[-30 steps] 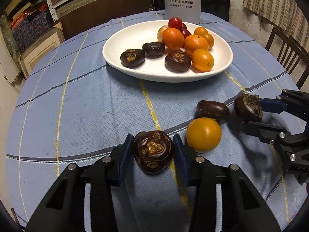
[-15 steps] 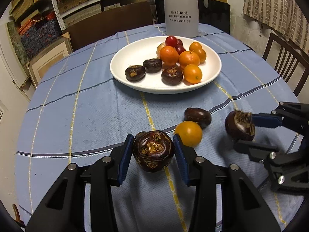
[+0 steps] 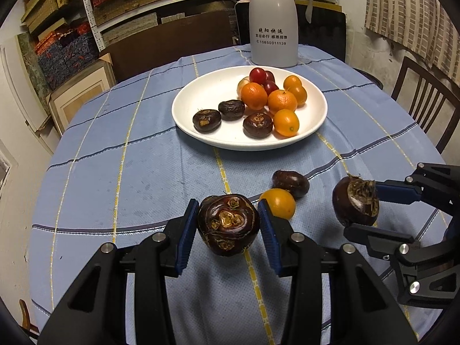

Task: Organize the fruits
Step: 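Carry both brown fruits over the white plate and open both grippers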

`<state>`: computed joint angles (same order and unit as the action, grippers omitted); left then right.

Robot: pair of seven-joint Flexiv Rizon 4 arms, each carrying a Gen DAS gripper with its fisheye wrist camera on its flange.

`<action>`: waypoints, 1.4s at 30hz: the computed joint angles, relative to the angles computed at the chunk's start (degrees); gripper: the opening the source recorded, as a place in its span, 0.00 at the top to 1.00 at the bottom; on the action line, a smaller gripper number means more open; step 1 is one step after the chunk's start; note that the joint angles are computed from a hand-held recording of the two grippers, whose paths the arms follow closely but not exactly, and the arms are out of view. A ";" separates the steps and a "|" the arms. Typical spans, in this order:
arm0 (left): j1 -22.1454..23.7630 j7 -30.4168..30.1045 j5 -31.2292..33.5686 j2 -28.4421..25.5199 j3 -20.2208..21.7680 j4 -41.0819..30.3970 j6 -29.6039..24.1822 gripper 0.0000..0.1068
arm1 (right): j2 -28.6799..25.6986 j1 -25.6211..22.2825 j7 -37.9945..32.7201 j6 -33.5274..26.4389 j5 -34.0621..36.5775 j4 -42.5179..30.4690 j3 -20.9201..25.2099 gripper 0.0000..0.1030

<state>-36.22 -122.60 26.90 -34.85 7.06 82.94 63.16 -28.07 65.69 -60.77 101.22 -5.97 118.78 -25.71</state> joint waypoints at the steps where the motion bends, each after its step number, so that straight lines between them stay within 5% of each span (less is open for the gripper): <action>1: 0.05 0.04 -0.04 -0.05 -0.06 -0.02 0.01 0.61 | -0.02 -0.08 0.01 0.00 0.01 -0.01 0.11 0.59; 11: 0.45 0.95 -1.07 -0.97 -0.43 -0.99 -0.67 0.61 | -0.45 -3.20 1.30 -1.02 -1.42 -0.87 2.89 0.59; 20: 0.86 1.40 -1.93 -3.12 0.17 -6.31 -1.82 0.61 | -1.24 -3.65 2.73 -0.47 -1.77 -3.85 0.34 0.59; 33: 2.54 4.00 -5.12 -11.75 0.94 -24.19 -9.41 0.61 | -4.32 -9.22 7.77 -3.80 -4.11 -13.03 -1.26 0.59; 42: 3.86 6.75 -7.08 -19.59 0.94 -37.70 -16.36 0.61 | -8.37 -18.97 11.95 -7.89 -10.71 -21.90 5.72 0.59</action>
<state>-32.36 -115.85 19.81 -54.44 8.00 45.25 46.80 -36.44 46.72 -48.82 93.34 -16.68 96.88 -19.99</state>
